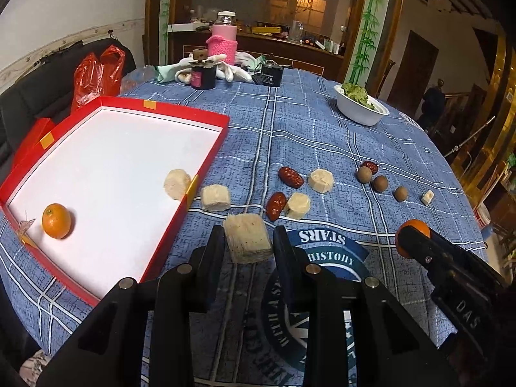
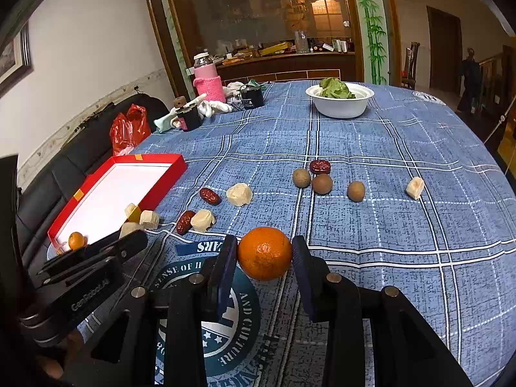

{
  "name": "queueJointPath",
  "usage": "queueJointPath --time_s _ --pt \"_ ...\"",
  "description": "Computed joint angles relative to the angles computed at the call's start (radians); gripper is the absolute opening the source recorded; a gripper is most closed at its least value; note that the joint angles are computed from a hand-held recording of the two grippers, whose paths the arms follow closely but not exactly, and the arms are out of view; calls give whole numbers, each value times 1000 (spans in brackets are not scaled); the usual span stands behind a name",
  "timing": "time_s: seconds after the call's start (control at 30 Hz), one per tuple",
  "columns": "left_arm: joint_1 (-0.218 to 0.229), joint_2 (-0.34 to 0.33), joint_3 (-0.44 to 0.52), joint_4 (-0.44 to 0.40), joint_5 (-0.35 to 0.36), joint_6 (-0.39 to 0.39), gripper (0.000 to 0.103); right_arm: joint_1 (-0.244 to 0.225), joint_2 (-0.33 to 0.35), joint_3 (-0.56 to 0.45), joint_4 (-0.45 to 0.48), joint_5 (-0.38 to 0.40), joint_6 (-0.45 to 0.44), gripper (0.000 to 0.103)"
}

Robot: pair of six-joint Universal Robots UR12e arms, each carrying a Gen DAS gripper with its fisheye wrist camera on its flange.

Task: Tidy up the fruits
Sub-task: 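Lift the cream cube with the left tool while the right tool holds the orange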

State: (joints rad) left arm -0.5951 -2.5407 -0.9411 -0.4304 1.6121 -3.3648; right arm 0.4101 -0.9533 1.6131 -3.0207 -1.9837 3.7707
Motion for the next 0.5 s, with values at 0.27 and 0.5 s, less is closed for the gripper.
queueJointPath --time_s 0.27,0.5 --pt "-2 -19 25 -35 10 -3 28 -2 5 8 -16 8 27 36" --pt "-8 -27 29 -41 30 8 28 -5 3 18 -33 24 33 36"
